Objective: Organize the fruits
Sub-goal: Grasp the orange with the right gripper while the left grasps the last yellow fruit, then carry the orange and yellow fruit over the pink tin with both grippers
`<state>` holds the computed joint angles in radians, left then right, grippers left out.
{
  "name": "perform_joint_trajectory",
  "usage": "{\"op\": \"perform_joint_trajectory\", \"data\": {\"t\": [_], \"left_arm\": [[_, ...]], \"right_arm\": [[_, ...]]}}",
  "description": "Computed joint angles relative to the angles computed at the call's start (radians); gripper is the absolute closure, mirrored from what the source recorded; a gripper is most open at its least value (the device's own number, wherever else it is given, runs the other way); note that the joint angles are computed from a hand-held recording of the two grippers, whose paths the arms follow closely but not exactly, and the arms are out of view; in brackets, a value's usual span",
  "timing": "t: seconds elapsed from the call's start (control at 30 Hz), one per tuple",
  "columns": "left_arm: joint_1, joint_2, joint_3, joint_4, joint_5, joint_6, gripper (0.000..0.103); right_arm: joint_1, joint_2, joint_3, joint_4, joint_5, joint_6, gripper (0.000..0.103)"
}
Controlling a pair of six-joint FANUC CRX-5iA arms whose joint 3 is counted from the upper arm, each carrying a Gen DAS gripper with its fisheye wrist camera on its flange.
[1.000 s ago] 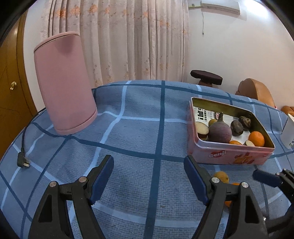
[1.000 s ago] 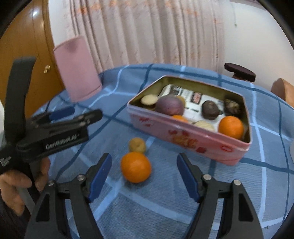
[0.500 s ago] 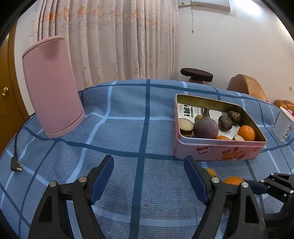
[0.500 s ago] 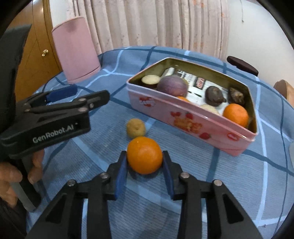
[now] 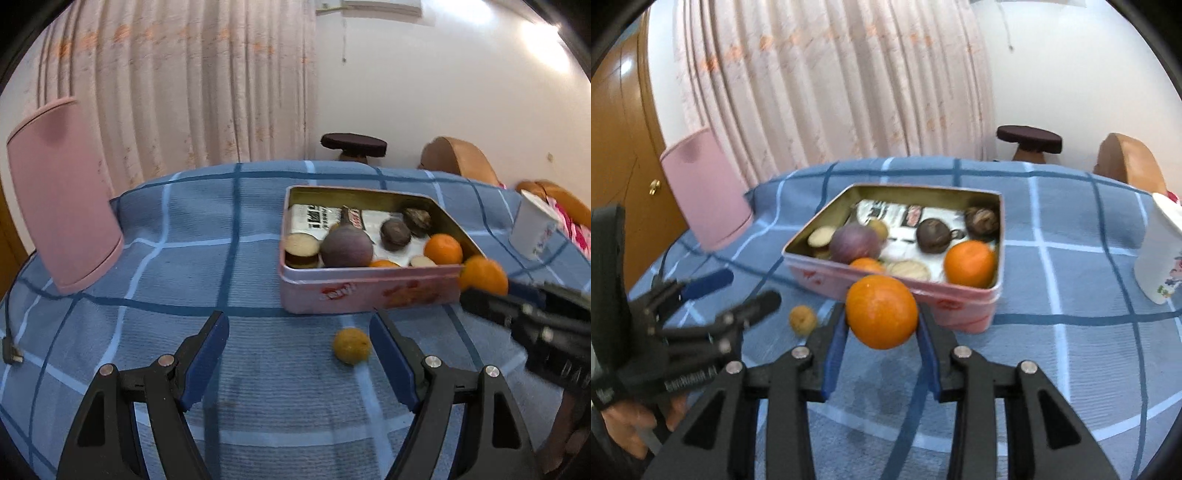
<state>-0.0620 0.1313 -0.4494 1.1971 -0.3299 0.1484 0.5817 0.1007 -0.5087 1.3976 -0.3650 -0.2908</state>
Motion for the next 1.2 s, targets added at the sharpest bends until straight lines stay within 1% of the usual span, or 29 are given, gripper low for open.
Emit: {"op": "perform_joint_trajectory", "data": {"t": [0.07,0.2,0.3,0.4,0.47,0.53,0.57,0.63,0.67,0.73,0.83,1.03,1.2], "left_arm": [[0.009,0.002,0.007,-0.043,-0.021,0.026,0.023],[0.025,0.005,0.019,-0.094,-0.059,0.056,0.023],[0.031,0.014,0.037,-0.146,-0.089,0.085,0.023],[0.027,0.028,0.069,-0.242,-0.096,0.15,0.023],[0.026,0.046,0.109,-0.359,-0.098,0.253,0.029],[0.032,0.071,0.165,-0.485,-0.137,0.374,0.047],[0.036,0.086,0.199,-0.548,-0.167,0.441,0.05],[0.041,0.103,0.231,-0.597,-0.204,0.5,0.054],[0.042,0.105,0.232,-0.598,-0.207,0.503,0.055],[0.043,0.107,0.232,-0.582,-0.219,0.489,0.068],[0.037,0.107,0.234,-0.597,-0.222,0.485,0.073],[0.037,0.106,0.229,-0.583,-0.211,0.487,0.074],[0.031,0.08,0.184,-0.528,-0.164,0.43,0.074]], "right_arm": [[-0.01,-0.007,-0.008,0.015,0.002,-0.032,0.063],[-0.009,-0.013,-0.011,0.015,-0.018,-0.04,0.063],[-0.014,-0.018,-0.018,0.054,-0.018,-0.068,0.063],[-0.016,-0.02,-0.022,0.076,-0.018,-0.078,0.063],[-0.02,-0.022,-0.025,0.09,-0.012,-0.088,0.063],[-0.023,-0.023,-0.027,0.103,-0.009,-0.099,0.063],[-0.024,-0.023,-0.028,0.107,-0.008,-0.103,0.063],[-0.027,-0.023,-0.029,0.114,-0.006,-0.11,0.063],[-0.027,-0.023,-0.029,0.115,-0.007,-0.111,0.063],[-0.027,-0.024,-0.03,0.114,-0.007,-0.11,0.063],[-0.025,-0.022,-0.029,0.114,-0.012,-0.105,0.063],[-0.025,-0.018,-0.029,0.141,-0.023,-0.118,0.063],[-0.014,-0.011,-0.026,0.149,-0.046,-0.102,0.063]]}}
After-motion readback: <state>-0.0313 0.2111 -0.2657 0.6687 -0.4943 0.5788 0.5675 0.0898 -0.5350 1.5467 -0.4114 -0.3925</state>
